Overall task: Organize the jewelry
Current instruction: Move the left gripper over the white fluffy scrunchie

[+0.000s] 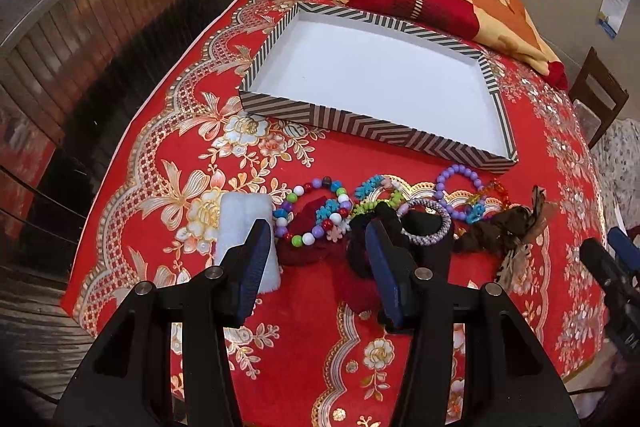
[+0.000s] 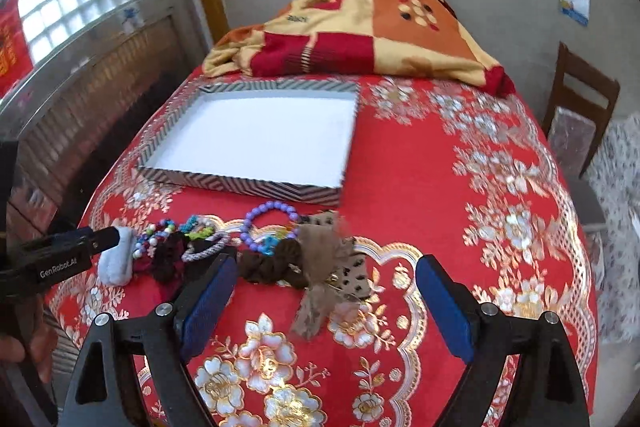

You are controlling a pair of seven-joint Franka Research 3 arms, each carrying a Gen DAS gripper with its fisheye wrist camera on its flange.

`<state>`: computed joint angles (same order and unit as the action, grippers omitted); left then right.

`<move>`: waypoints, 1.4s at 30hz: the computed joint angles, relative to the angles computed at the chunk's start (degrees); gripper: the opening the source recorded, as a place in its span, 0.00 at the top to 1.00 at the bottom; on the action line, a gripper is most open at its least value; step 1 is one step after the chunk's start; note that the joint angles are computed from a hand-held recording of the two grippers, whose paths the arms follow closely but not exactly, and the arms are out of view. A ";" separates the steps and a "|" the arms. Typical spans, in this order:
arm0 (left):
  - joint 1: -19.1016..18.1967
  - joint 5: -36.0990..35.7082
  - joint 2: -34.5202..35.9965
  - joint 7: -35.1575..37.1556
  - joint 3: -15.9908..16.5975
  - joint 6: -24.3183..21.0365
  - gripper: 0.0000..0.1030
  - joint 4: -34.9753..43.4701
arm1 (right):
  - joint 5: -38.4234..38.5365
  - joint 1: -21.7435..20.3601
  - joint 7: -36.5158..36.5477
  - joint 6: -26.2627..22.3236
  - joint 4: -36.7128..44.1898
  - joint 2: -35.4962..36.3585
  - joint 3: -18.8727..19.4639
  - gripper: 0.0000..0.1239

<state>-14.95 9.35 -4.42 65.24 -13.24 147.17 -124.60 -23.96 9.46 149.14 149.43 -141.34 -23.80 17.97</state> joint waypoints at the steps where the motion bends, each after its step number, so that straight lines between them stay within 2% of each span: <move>1: 0.00 0.46 -0.26 -0.31 -0.08 0.09 0.52 -0.20 | 0.05 0.09 0.17 1.17 -0.33 -0.03 -0.11 0.28; 8: 0.02 0.46 -1.51 -0.63 0.18 0.38 0.52 -1.54 | 1.36 1.62 -1.68 1.38 1.74 2.69 -0.41 0.28; 20: 0.20 0.10 -2.03 -0.62 0.37 0.41 0.52 -2.29 | 1.20 4.15 -3.03 -3.45 5.36 5.52 -1.66 0.28; 42: 0.50 -0.05 -2.43 0.35 0.65 0.92 0.52 -2.83 | 0.69 6.00 -1.01 -3.41 6.24 6.53 -2.44 0.28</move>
